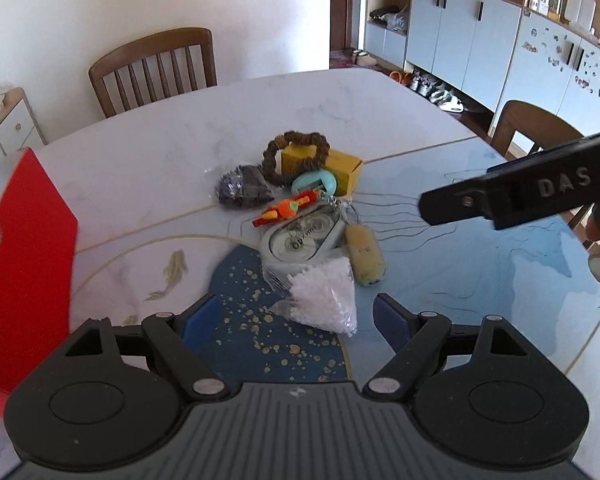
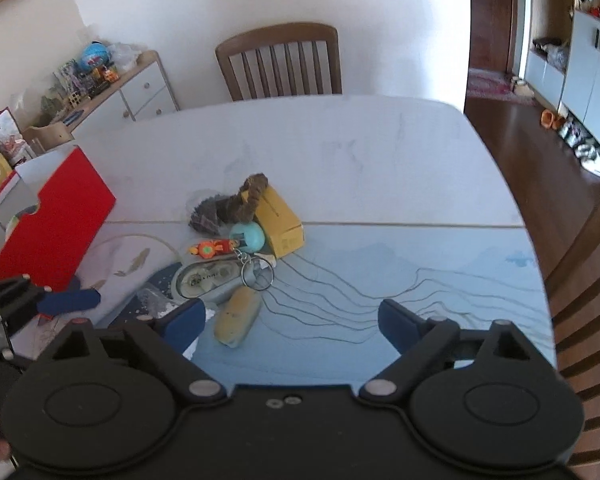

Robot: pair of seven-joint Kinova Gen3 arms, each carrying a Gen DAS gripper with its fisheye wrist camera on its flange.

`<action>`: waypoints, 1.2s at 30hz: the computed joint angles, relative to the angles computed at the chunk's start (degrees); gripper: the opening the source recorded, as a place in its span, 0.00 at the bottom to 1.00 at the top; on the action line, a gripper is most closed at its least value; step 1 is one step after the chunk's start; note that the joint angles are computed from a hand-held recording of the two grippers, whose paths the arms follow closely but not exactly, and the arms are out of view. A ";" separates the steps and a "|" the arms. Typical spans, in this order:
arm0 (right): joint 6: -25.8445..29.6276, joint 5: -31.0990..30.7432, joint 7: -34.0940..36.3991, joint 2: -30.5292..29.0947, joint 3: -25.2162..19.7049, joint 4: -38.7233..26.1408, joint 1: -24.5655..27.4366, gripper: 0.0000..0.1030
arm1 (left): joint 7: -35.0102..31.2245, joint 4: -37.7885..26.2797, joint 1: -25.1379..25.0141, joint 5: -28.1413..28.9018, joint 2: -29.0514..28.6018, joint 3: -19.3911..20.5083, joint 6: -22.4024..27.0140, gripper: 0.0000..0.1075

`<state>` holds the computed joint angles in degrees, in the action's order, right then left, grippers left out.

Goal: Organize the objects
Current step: 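Move both grippers back over the remaining items on the table, then grasp the clear bag of white beads with the left gripper while the right gripper grasps the beige cylinder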

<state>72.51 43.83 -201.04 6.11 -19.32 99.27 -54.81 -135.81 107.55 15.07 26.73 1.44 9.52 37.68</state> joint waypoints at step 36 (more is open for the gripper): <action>-14.11 -4.18 -3.30 3.86 5.85 0.01 2.95 0.13 | 1.08 1.18 1.21 -1.11 2.95 1.93 -3.62 0.40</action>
<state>58.40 39.64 -204.34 9.97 -13.47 99.28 -51.85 -134.73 108.73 16.28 25.62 4.39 11.44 34.06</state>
